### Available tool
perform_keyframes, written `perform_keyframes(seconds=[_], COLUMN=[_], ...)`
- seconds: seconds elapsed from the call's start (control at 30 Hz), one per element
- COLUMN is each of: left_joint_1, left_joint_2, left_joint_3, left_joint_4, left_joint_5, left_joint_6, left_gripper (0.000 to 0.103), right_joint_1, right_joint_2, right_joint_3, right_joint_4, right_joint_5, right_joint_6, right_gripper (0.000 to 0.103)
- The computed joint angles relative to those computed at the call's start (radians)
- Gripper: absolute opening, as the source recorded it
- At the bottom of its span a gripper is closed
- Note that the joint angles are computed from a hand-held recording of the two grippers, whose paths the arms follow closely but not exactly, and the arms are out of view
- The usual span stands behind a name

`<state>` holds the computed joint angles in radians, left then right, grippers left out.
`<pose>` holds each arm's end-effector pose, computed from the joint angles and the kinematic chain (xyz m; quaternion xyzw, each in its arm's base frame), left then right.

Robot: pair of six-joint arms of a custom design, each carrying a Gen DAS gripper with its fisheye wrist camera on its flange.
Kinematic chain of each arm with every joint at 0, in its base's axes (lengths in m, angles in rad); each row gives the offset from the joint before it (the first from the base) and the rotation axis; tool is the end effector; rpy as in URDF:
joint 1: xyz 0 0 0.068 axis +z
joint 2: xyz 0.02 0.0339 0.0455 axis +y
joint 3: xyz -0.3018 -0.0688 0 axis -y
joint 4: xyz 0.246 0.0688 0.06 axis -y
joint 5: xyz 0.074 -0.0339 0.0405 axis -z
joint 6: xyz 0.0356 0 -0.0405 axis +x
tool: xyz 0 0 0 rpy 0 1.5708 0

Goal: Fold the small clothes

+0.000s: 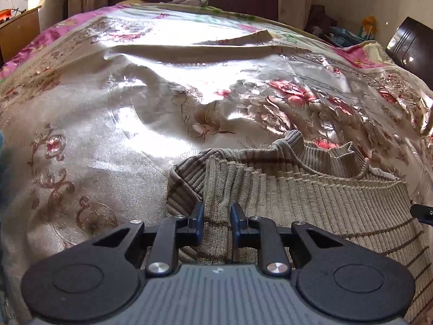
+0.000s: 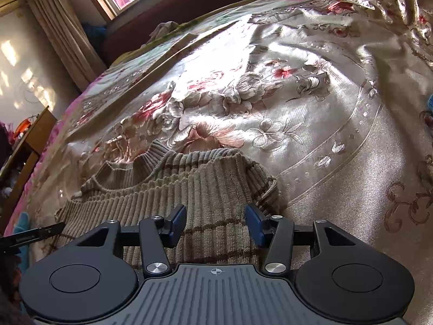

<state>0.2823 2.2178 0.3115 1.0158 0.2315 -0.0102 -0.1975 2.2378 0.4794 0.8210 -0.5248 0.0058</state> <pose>0.2385 0.0607 0.0178 -0.0983 0.9320 -0.0629 0.3431 0.2798 -0.0378 0.0133 0.0128 0.9212 0.2166 0.3230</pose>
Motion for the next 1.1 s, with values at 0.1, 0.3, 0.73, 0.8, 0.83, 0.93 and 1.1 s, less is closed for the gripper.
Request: perform_keyframes(seconds=[0.1,0.3,0.73,0.8,0.83,0.93,1.1], left_joint_1=[0.011,0.018,0.175,0.152,0.145,0.142,0.146], left_joint_2=[-0.02,-0.036,-0.054,0.023,0.054,0.099,0.064], left_joint_3=[0.018,-0.029,-0.091,-0.072,-0.067,-0.073,-0.065], left_joint_4=[-0.059,0.008,0.104,0.135,0.152,0.202,0.16], left_joint_5=[0.018,0.034,0.11,0.07,0.061,0.06,0.064], left_joint_6=[-0.002,-0.009,-0.026,-0.034,-0.039,-0.041,-0.033], left_gripper=[0.027,0.015,0.013,0.013,0.013,0.013,0.013], right_joint_1=[-0.008,-0.014,-0.019,-0.007,-0.009,-0.03,-0.031], right_joint_2=[-0.005,-0.013,-0.065,-0.039,-0.025,-0.004,0.022], right_joint_3=[-0.004,-0.001,-0.022,0.017,0.037,0.047,0.088], right_joint_4=[0.003,-0.012,0.036,-0.003,-0.032,-0.037,-0.065], right_joint_5=[0.001,0.004,0.026,0.065,0.061,0.024,0.001], right_joint_6=[0.007,-0.007,0.028,0.036,0.041,0.073,0.079], right_gripper=[0.048,0.048,0.005,0.005,0.012,0.017,0.025])
